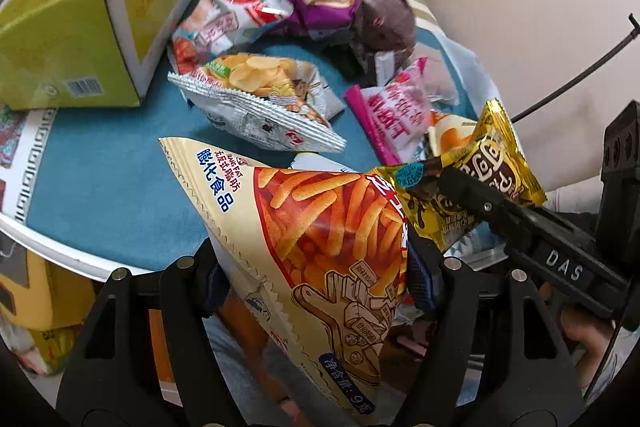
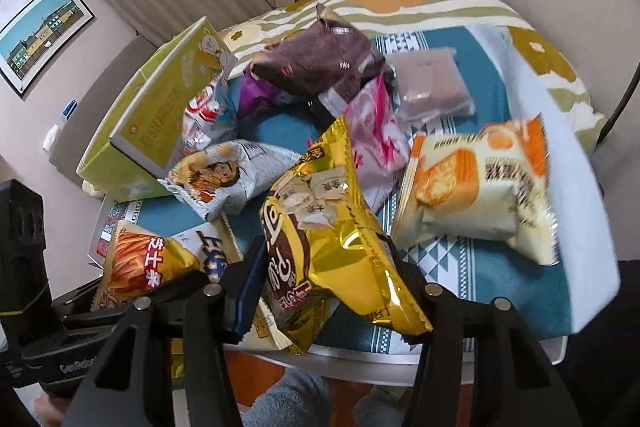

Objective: Organize snacks
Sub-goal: 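Grasp the orange stick-snack bag with the left tool while the right tool grasps the gold bag, then carry both bags into the box and open both tools to drop them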

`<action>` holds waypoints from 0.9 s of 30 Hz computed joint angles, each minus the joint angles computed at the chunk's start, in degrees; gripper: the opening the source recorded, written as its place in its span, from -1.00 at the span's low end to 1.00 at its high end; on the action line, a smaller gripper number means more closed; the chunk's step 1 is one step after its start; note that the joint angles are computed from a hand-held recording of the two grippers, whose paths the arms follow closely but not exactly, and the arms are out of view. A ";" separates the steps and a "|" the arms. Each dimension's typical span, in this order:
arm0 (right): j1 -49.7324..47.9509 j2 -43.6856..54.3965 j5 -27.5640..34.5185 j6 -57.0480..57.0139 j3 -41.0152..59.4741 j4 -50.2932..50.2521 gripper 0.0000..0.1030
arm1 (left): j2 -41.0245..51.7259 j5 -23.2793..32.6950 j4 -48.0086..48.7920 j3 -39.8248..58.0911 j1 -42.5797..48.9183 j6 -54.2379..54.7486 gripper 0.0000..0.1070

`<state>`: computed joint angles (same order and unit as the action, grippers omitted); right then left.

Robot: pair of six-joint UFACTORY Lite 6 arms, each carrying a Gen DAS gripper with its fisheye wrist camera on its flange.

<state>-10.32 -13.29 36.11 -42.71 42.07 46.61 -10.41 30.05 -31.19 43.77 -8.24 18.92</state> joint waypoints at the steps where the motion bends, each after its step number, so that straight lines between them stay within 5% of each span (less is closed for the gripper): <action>1: -0.33 -0.55 0.86 0.86 0.72 -0.56 -0.03 | -0.86 0.79 1.28 0.46 -0.11 -1.25 0.27; 15: 2.94 -0.24 6.60 14.08 19.23 -7.56 -0.03 | -1.39 11.12 5.53 18.32 7.79 -1.34 0.27; 27: 23.43 25.21 4.96 36.27 58.60 -23.33 -0.03 | 28.77 23.37 3.59 62.24 28.87 9.53 0.27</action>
<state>13.10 11.92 41.07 -6.44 100.67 23.28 18.35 53.42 -27.60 106.00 20.63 28.45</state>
